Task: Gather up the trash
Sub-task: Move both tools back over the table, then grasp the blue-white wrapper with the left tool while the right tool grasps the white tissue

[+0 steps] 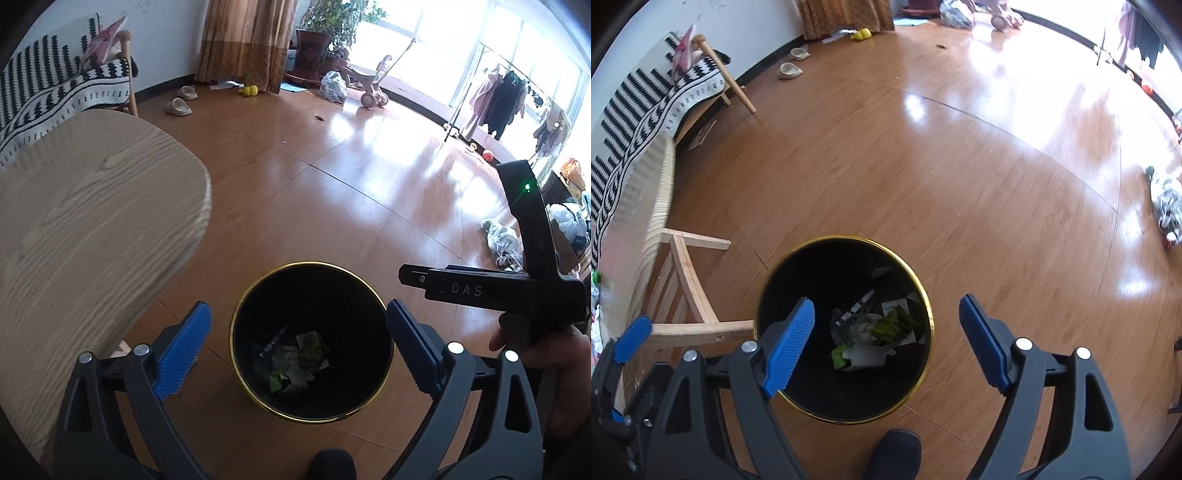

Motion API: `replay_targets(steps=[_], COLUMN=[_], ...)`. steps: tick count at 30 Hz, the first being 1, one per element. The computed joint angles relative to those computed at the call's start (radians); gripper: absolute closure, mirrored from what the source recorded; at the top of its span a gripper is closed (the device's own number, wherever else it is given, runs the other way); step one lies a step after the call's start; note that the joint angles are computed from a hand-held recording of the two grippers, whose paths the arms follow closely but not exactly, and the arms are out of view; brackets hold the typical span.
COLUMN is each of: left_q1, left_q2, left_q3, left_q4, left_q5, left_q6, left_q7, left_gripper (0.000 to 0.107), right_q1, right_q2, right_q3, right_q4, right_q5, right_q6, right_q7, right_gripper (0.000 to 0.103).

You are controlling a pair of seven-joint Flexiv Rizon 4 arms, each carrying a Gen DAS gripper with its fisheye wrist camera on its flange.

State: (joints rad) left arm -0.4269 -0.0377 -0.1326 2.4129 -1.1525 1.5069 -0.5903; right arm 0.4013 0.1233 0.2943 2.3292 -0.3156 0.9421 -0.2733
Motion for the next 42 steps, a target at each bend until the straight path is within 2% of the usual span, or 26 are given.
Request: replay_targets(steps=[6,9,14,20,26,31,38,39,42], left_q1=[0.051,0.106,0.269,0.499,0.645,0.710,0.764,0.765,0.772], left_q2=[0.135,0.192,0.268,0.296,0.273,0.238,0.218,0.217,0.213], left_q3=[0.096,0.155,0.275,0.400,0.461,0.500,0.491,0.489,0.479], left_q4=[0.049,0.072,0.099,0.084,0.073,0.066,0.080,0.089,0.104], left_q5=[0.066,0.170,0.372,0.508,0.537,0.461,0.410,0.395,0.393], left_q6=[-0.058,-0.079,-0.129,-0.196,-0.190,-0.211,-0.230,-0.221,-0.218], left_q7=[-0.035,-0.080,-0.137,-0.178,-0.130,-0.021,0.094,0.118,0.142], left_gripper=[0.013,0.013,0.013,0.013,0.013,0.013,0.013,0.013,0.026], right_q1=[0.038,0.090,0.205,0.368,0.512,0.606,0.690,0.703,0.729], right_q2=[-0.064,-0.150,-0.316,-0.535,-0.767,-0.923,-1.123,-1.135,-1.240], right_q3=[0.015,0.016,0.004,-0.025,-0.042,-0.057,-0.089,-0.115,-0.123], right_q4=[-0.116,-0.224,-0.430,-0.739,-1.098,-1.357,-1.714,-1.739,-1.934], right_q5=[-0.130,-0.192,-0.235,-0.224,-0.150,-0.095,0.004,0.031,0.038], right_q6=[0.024,0.039,0.036,-0.011,-0.074,-0.150,-0.283,-0.295,-0.390], right_q7=[0.062,0.069,0.013,-0.109,-0.261,-0.401,-0.513,-0.526,-0.549], right_gripper=[0.024,0.024,0.024,0.024,0.024,0.024,0.024,0.024,0.024])
